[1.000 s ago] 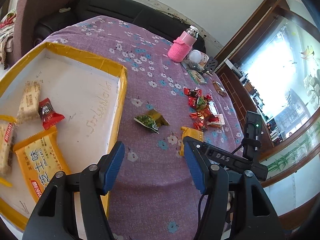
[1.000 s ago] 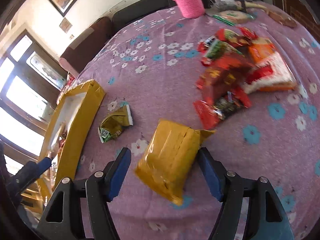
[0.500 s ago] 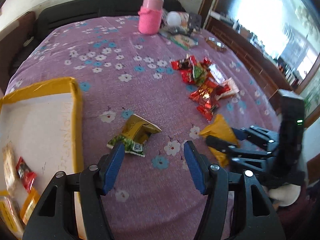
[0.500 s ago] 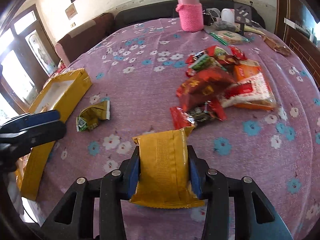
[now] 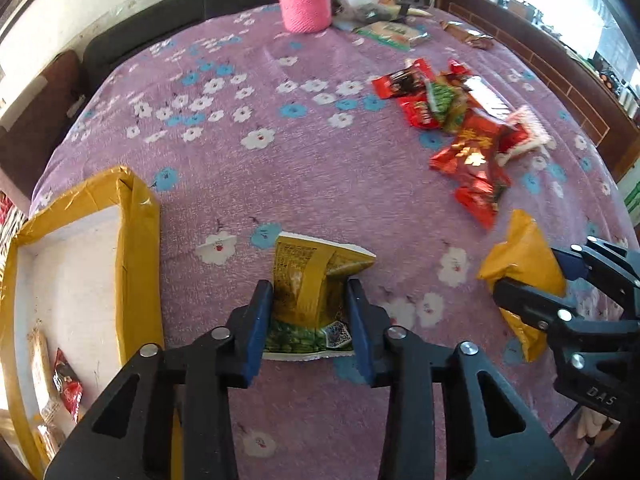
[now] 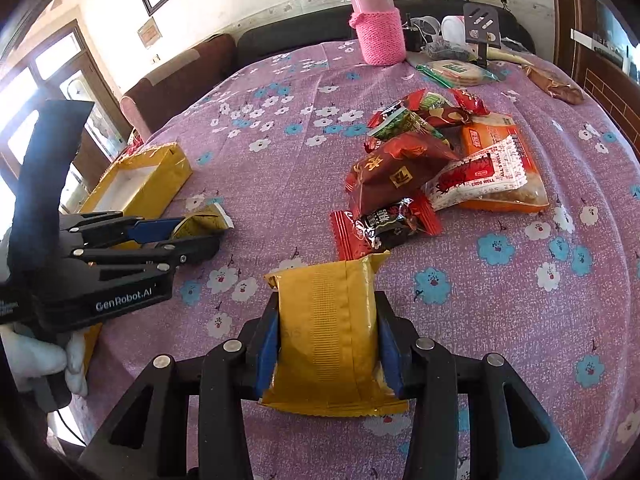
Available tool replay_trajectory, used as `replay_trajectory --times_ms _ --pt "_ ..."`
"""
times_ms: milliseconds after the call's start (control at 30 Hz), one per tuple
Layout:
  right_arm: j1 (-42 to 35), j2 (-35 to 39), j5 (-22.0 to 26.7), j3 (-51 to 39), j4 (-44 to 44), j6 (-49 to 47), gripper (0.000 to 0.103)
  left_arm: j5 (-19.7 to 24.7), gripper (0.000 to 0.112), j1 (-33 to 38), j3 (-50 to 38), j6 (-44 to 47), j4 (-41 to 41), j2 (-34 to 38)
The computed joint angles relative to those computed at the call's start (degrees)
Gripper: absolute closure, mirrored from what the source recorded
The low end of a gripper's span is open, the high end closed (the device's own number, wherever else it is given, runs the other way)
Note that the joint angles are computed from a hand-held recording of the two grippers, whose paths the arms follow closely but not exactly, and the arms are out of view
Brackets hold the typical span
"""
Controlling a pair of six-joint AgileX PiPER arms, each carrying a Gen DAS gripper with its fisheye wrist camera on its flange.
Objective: Organize snacks
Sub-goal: 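Grasp the yellow pouch with the right tool while the left grasps the green-gold packet, then carry both snacks over the tray, open the left tool while the right lowers the pouch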
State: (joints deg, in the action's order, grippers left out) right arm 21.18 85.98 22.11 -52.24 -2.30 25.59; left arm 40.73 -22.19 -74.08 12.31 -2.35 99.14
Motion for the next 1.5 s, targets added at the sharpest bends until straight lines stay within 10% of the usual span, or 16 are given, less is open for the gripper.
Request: replay_trajectory --times_ms 300,600,900,1200,1500 --pt "1.1 -3.0 -0.4 1.0 5.9 -4.3 0.059 -0.5 0.087 7.5 8.5 13.2 -21.1 -11.4" --pt "9.9 -2.4 2.6 -6.9 2.0 -0.1 0.06 9.1 0.086 32.4 12.3 29.7 -42.1 -21.0" --pt "19.2 14.4 10.2 -32.1 5.5 -5.5 0.06 8.9 0.086 48.0 9.1 30.5 -40.2 -13.9" --pt "22.7 41.3 29.8 -71.0 3.3 -4.5 0.06 7.3 0.086 49.0 2.1 26.0 -38.0 -4.2" --pt "21.2 36.1 22.9 -61.5 5.7 -5.7 0.055 14.2 0.077 53.4 1.9 27.1 -45.9 -3.0"
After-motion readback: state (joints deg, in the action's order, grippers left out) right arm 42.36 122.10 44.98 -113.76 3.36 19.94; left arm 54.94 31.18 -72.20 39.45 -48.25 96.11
